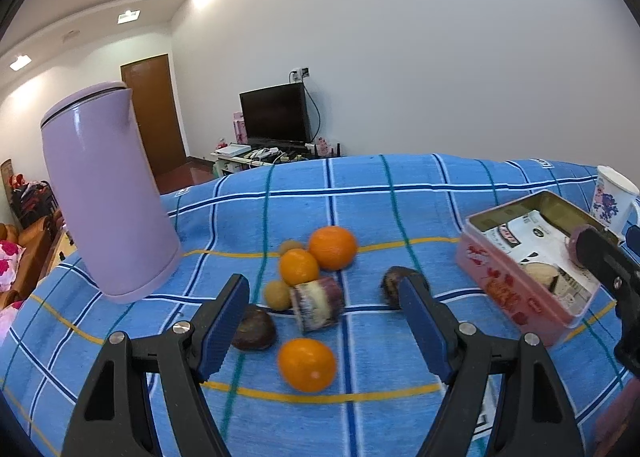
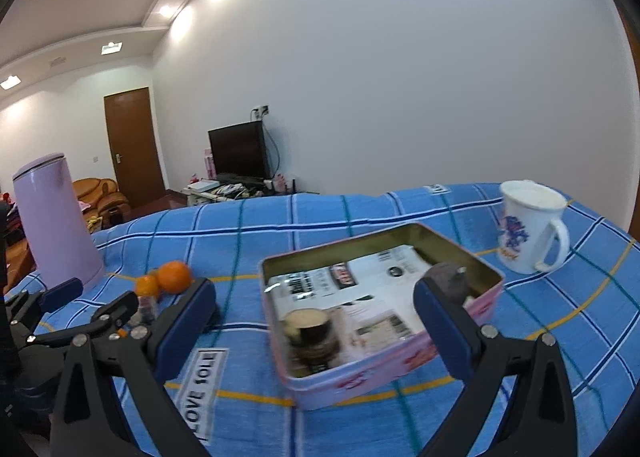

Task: Organize fruits
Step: 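Withdraw both tools from the tin back toward the fruit pile, then grasp an orange with the right tool while the left tool grasps a mangosteen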

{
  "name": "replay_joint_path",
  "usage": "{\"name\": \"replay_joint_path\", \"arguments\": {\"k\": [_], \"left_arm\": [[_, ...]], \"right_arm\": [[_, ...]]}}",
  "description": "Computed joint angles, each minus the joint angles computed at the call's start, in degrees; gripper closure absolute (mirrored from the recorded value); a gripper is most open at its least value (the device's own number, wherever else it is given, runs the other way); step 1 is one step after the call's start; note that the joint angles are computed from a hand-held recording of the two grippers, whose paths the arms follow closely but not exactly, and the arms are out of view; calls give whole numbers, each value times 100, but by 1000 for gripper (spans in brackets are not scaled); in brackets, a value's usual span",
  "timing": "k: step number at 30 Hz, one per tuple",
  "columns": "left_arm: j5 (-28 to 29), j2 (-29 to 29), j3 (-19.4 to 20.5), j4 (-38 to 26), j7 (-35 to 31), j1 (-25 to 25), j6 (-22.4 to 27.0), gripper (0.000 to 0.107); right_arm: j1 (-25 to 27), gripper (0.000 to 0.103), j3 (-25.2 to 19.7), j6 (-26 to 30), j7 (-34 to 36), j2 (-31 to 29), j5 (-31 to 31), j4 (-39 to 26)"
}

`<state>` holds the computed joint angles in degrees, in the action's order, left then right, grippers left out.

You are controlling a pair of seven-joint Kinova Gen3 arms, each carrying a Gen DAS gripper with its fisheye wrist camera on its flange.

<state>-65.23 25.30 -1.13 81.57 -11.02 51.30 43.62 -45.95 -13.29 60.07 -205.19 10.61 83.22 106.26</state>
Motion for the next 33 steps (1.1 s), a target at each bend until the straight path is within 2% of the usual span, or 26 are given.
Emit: {"name": "replay_joint_path", "arguments": {"k": [5, 13, 17, 19, 22, 24, 26, 30, 33], "left_arm": [[6, -101, -25, 152, 48, -132, -56, 29], [81, -271, 10, 393, -2, -485, -141, 29], [386, -238, 19, 276, -211, -712, 212, 29], [598, -186, 7, 138, -365, -811, 510, 29], [872, -221, 12, 102, -502, -1019, 599, 29], [1005, -299, 5, 168, -496, -1142, 504, 29], [1132, -386, 16, 257, -523, -1282, 338, 29], [1256, -404, 23, 273, -591, -1379, 275, 29], [1413, -390, 84, 254, -855, -1452, 166, 29]], "right_arm": [[-104, 1, 14, -38, 228, 196, -30, -255], [-186, 1, 152, -394, 457, 416, -202, -616], [-228, 1, 254, -710, 978, 492, -479, -849], [79, 2, -94, -804, 1444, 559, -683, -1042], [804, 3, -890, -1026, 2143, 711, -999, -1337], [1296, 16, -1421, -1302, 2609, 866, -1207, -1512], [1705, 24, -1952, -1387, 3075, 1121, -1370, -1750], [2313, 38, -3014, -1024, 4007, 1799, -1691, -2473], [2625, 44, -3795, -455, 4706, 2322, -1807, -3116]]}}
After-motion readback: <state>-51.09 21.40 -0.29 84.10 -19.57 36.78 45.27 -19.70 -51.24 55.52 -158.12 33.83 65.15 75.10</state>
